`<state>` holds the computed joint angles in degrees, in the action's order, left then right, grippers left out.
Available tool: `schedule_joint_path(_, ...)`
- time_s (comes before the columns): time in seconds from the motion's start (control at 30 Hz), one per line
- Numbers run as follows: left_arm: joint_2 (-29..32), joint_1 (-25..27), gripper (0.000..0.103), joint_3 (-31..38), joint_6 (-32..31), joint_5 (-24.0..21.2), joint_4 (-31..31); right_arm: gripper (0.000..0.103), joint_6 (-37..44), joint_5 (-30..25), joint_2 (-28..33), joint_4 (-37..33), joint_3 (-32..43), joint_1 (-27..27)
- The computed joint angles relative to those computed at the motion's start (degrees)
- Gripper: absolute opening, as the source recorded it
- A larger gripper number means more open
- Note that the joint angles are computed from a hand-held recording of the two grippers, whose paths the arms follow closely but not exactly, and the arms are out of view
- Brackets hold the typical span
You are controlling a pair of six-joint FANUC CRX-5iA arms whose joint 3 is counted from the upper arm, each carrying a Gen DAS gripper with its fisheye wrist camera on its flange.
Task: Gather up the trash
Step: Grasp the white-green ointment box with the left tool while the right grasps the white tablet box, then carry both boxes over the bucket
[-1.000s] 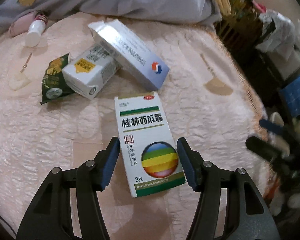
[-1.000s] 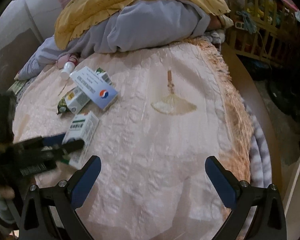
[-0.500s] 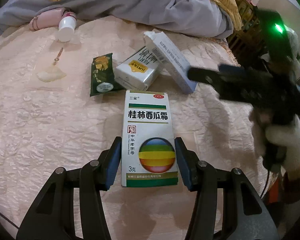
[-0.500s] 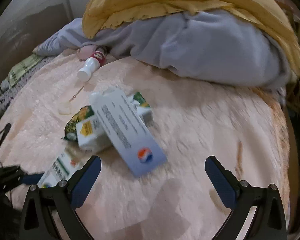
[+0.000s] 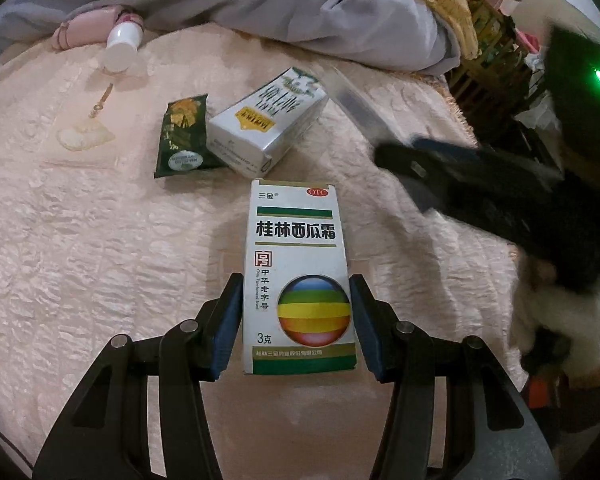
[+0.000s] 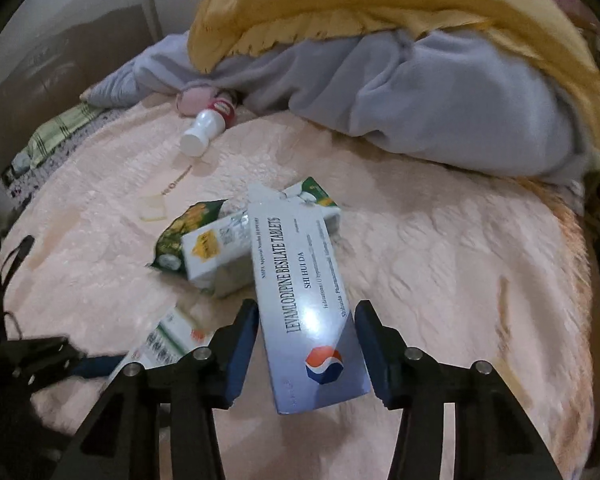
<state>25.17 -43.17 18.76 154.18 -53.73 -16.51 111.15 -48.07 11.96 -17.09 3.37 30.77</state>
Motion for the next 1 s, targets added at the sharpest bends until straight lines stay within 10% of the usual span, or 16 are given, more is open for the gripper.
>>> schedule_joint_path(0.33,-0.5,-4.3,0.050,2.5,2.1,-3.4,-4.2,0.048,-6.0,0.8,-13.5,5.5,-14.6,-2.4)
schedule_joint_path(1.0,11.7,-9.7,0.050,26.3,-8.4,-12.5,-6.0,0.048,-4.8,-0.4,-25.0,-0.5,-20.3,-16.6)
